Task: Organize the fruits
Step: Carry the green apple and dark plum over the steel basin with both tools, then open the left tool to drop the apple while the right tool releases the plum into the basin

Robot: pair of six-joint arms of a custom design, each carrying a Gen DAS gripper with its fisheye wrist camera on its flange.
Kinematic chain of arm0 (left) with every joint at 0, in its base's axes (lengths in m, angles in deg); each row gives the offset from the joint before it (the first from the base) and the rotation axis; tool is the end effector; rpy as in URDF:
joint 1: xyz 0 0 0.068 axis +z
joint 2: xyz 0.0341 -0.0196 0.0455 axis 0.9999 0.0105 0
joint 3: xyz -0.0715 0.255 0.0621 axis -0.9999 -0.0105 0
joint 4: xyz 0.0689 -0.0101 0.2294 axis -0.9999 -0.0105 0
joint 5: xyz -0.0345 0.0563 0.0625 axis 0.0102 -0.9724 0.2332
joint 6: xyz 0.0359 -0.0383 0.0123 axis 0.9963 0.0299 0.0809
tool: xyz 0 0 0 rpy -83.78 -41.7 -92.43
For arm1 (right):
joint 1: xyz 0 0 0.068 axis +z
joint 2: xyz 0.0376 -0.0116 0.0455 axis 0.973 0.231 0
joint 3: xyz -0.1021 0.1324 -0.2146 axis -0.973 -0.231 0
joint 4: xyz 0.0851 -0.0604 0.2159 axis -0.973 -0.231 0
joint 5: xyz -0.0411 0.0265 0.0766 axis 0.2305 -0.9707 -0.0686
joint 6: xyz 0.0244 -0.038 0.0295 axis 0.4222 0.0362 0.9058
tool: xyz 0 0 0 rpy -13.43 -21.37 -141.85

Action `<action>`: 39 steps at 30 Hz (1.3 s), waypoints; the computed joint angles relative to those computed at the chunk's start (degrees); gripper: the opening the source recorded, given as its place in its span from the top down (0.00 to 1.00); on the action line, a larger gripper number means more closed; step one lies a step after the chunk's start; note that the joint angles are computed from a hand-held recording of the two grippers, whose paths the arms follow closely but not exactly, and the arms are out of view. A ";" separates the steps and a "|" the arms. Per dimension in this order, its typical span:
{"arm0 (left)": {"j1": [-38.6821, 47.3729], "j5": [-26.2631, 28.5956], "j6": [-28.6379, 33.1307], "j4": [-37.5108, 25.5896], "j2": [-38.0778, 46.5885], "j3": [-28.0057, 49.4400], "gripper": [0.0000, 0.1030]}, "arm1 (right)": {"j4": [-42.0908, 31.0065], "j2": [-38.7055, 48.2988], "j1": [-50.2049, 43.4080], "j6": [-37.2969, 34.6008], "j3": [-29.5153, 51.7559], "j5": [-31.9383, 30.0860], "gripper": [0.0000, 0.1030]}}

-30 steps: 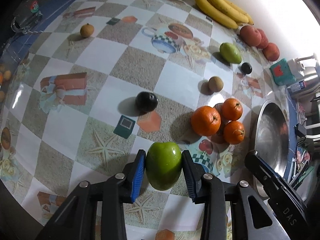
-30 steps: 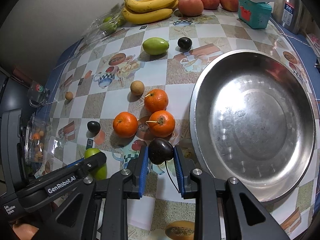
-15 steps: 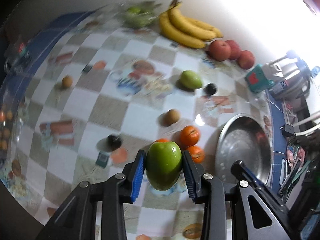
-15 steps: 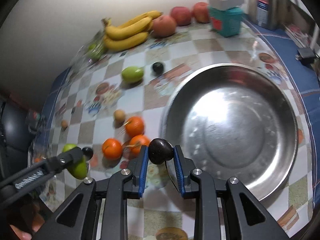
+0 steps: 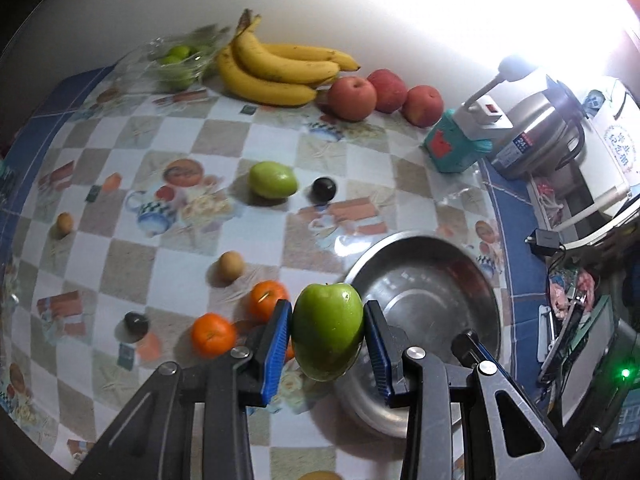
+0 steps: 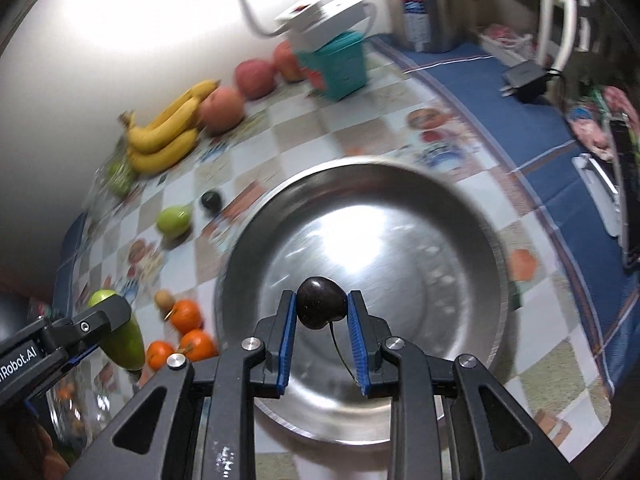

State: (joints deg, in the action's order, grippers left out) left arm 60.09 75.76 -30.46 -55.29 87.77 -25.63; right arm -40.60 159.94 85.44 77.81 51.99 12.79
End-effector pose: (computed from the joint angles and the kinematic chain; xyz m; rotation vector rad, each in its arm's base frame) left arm 0.2855 -0.1536 0.1714 -0.7365 2.6049 -0.2526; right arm 0.3161 0.0566 0.1296 -0.0594 2.6751 0.3797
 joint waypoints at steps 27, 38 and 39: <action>-2.81 5.47 3.74 9.10 20.02 8.54 0.62 | -0.43 12.48 -5.48 -0.23 7.27 4.51 0.74; -4.02 4.47 4.66 7.37 20.43 10.14 0.60 | -3.75 14.02 -4.84 0.25 9.20 6.49 0.73; -4.12 4.11 4.93 7.23 20.25 10.33 0.60 | -3.77 14.00 -4.81 0.29 9.21 6.59 0.72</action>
